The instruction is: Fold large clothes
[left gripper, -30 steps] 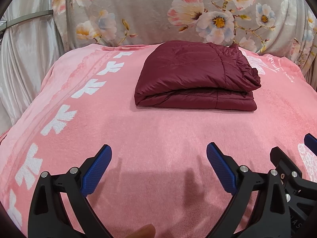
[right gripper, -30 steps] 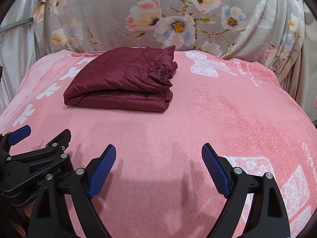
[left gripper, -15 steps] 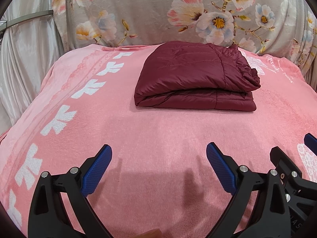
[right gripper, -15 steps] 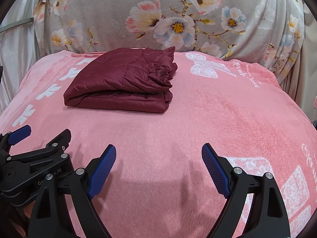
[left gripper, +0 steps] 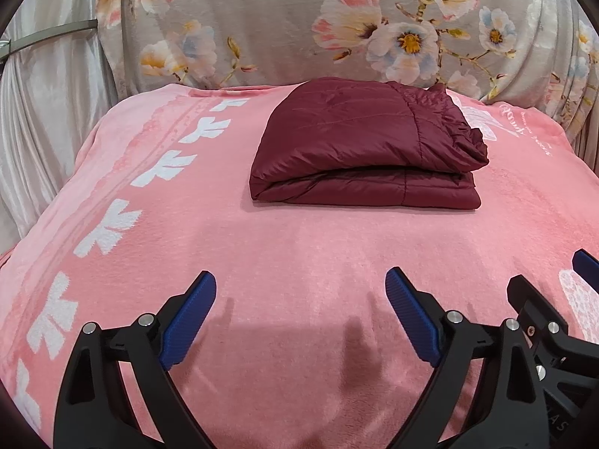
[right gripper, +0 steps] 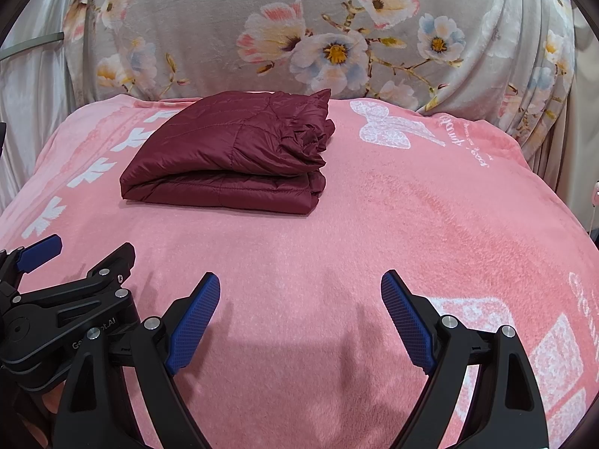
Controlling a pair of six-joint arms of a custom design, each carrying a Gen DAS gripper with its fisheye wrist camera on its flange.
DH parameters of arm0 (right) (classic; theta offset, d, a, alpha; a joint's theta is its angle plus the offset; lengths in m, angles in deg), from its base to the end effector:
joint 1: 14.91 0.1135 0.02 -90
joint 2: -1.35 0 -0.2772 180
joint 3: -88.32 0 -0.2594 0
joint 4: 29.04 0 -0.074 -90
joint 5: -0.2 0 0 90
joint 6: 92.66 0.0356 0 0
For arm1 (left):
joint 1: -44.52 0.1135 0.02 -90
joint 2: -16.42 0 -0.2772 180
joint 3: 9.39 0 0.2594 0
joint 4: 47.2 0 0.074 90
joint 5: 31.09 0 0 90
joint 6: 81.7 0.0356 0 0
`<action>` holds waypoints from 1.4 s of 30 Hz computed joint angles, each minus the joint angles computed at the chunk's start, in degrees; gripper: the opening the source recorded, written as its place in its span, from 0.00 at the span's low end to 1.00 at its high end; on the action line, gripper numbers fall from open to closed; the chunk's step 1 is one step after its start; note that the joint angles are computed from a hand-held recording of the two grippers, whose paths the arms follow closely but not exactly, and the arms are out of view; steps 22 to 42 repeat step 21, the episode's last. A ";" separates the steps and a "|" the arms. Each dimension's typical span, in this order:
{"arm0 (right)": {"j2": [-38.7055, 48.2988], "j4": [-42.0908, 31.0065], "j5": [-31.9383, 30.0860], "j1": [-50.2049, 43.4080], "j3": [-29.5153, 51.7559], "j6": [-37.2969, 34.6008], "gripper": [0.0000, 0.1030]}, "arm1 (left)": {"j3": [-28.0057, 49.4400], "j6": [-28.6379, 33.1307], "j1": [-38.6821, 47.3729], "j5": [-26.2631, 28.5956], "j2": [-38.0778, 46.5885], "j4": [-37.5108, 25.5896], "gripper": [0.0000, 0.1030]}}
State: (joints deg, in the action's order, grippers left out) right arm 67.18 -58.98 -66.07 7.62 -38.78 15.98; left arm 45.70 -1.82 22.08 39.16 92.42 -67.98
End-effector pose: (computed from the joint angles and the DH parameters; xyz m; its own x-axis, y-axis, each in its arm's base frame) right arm 0.2248 0.0777 0.2358 -0.6205 0.0594 -0.7820 0.1266 0.9916 -0.0252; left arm 0.2593 -0.0941 0.2184 -0.6273 0.0802 -0.7746 0.0161 0.9958 0.0900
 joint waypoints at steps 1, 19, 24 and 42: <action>0.09 0.04 0.01 0.02 0.00 0.03 0.84 | 0.04 -0.13 -0.10 -0.18 0.09 -0.02 0.86; 0.14 0.05 0.21 0.21 -0.03 0.20 0.84 | 0.02 -0.05 -0.13 -0.32 -0.06 -0.11 0.86; 0.05 -0.02 0.26 0.23 -0.03 0.19 0.84 | -0.08 -0.02 -0.14 -0.42 -0.11 -0.01 0.86; 0.05 -0.02 0.26 0.23 -0.03 0.19 0.84 | -0.08 -0.02 -0.14 -0.42 -0.11 -0.01 0.86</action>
